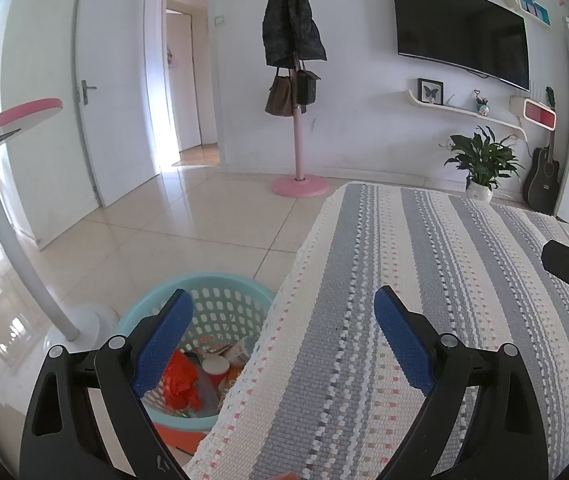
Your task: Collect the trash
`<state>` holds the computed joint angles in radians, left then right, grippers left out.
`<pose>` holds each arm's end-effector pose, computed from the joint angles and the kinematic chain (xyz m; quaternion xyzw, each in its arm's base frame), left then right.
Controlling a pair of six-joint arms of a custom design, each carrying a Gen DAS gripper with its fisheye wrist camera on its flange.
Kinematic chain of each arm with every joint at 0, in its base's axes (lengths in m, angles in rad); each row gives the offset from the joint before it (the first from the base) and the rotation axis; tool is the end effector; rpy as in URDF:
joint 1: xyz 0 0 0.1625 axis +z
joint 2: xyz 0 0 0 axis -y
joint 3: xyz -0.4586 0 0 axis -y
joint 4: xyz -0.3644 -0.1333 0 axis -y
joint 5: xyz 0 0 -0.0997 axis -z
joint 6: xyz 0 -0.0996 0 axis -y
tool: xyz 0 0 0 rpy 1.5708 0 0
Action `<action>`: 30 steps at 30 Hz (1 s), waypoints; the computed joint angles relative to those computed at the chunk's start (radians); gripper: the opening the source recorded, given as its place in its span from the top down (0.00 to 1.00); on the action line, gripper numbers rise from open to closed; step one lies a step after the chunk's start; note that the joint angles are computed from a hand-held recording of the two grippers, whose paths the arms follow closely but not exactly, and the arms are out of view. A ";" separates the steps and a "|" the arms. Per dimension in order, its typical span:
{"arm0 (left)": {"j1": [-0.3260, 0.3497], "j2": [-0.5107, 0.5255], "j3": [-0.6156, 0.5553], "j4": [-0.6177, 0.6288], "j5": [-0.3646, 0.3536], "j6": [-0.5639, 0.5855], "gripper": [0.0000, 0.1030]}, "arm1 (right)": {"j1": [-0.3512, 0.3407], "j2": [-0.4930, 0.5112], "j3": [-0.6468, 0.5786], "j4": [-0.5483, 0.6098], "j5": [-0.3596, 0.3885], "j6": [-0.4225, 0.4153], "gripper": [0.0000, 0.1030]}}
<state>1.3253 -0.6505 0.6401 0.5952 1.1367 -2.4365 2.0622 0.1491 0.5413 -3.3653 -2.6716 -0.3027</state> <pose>-0.0123 -0.7697 0.3110 0.3030 0.8115 -0.4068 0.2900 0.4260 -0.7016 -0.0689 0.0277 -0.7753 0.4870 0.4012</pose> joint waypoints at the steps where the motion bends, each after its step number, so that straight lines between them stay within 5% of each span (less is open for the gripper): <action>1: 0.000 0.001 -0.002 0.001 0.001 0.000 0.13 | 0.000 0.000 0.000 0.002 0.000 0.002 0.38; 30: 0.001 0.003 -0.005 0.002 0.001 0.001 0.13 | -0.002 -0.004 0.009 0.007 0.002 0.019 0.38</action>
<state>1.3262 -0.6476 0.6353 0.5976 1.1376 -2.4355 2.0606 0.1455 0.5503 -3.3585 -2.6698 -0.2834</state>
